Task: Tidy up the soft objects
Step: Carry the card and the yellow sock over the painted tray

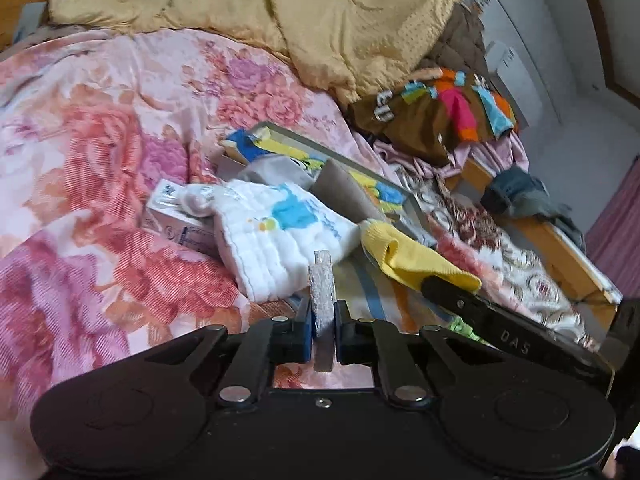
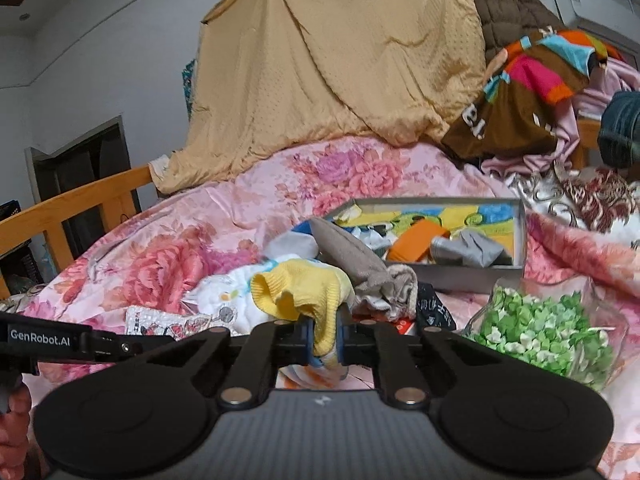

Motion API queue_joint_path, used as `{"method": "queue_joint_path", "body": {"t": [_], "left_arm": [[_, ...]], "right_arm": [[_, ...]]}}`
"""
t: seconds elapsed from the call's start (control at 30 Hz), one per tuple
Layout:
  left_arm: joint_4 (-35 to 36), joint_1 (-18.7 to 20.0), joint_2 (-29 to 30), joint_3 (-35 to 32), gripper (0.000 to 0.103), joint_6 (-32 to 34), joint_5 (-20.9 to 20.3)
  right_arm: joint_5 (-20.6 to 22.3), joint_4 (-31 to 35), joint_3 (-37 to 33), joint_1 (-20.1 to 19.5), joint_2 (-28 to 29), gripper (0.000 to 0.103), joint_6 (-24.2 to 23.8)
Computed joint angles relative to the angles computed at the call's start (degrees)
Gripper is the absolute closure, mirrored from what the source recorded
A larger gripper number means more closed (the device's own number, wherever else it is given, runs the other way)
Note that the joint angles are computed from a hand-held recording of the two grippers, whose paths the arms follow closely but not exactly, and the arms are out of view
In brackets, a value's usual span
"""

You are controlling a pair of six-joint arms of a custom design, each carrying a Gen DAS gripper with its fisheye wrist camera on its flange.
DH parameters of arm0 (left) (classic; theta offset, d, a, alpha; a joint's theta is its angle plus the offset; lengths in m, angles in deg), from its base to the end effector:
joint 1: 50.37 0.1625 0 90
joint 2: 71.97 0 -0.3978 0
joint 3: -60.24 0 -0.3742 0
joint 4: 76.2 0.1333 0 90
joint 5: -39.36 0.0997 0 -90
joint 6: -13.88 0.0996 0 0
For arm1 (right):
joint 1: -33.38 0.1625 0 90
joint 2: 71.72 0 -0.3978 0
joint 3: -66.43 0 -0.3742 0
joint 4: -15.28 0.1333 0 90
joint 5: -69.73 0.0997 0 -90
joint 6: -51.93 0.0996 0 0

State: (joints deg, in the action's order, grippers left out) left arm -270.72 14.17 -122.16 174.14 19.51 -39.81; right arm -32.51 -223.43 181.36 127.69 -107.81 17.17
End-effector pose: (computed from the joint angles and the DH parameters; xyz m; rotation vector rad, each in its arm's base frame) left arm -0.1034 -0.5708 0.1237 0.6743 2.8032 -1.1029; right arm 0.1509 -0.5097 0.0898 0.5904 -2.1653 1.4454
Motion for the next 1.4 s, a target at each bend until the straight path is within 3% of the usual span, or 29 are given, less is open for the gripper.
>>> {"method": "queue_joint_path", "body": {"t": [0.23, 0.43, 0.63, 0.8, 0.93, 1.07, 1.4], "left_arm": [[-3.34, -2.27, -3.07, 4.86, 0.092, -1.22, 2.77], [-6.05, -4.77, -5.48, 6.87, 0.092, -0.37, 5.25], [-6.42, -6.53, -6.54, 7.23, 0.092, -0.64, 7.2], [-3.21, -7.33, -6.52, 5.13, 0.092, 0.44, 7.48], [1.55, -7.51, -5.48, -0.01, 0.092, 3.88, 6.76], [4.87, -6.57, -2.33, -7.33, 0.092, 5.49, 5.04], [14.83, -3.29, 13.45, -34.5, 0.092, 15.44, 4.2]], "right_arm": [[1.71, -8.11, 2.95, 1.36, -0.63, 0.093, -2.04], [3.13, -12.27, 4.58, 0.95, -2.5, 0.093, 0.19], [5.63, -12.16, 5.69, 0.05, -4.82, 0.093, 3.33], [7.98, -8.05, 5.16, -0.31, -7.5, 0.093, 6.66], [8.37, -4.24, 1.55, 0.1, -8.41, 0.093, 6.98], [8.53, 3.05, -4.57, 0.14, -8.98, 0.093, 3.44], [8.17, 20.93, -27.3, -0.31, -2.21, 0.093, -2.3]]}}
